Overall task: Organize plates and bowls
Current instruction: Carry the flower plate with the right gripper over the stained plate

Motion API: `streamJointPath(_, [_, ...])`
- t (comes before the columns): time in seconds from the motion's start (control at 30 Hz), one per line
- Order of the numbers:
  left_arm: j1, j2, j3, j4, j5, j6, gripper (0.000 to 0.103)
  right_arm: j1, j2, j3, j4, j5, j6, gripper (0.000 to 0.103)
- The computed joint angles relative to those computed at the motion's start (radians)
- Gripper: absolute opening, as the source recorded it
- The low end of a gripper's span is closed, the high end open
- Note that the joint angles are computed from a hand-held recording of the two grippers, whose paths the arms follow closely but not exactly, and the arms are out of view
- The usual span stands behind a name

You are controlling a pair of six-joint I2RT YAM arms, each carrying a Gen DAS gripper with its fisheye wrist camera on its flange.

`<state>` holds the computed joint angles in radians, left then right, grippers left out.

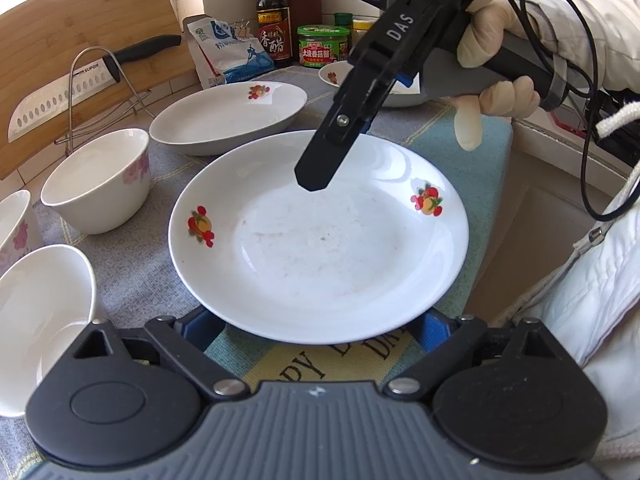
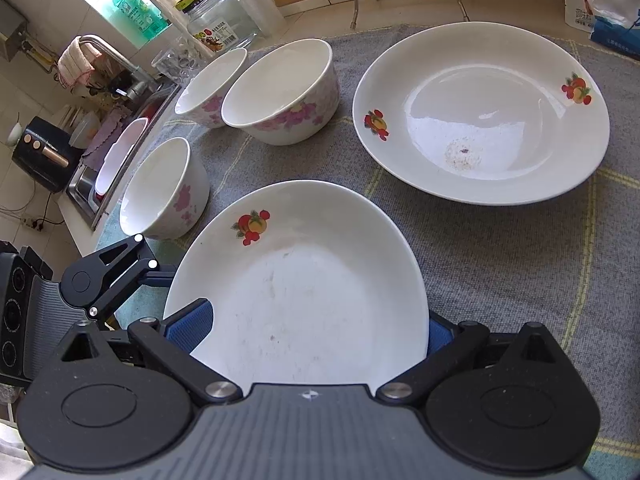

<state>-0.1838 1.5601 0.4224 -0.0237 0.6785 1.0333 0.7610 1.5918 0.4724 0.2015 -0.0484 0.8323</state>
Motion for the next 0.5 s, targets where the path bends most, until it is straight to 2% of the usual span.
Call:
streamJointPath(0.23, [-0.027,-0.056,0.0,-0.043,-0.017,-0.032,0.096,-0.01,-0.076,-0.034,-0.025,-0.017,-0.007,0.103])
streamJointPath(0.5, [-0.121,-0.134,0.0,-0.058,-0.053,-0.137,0.096,-0.041,-0.236,-0.091,-0.108,-0.026,-0.036,0.103])
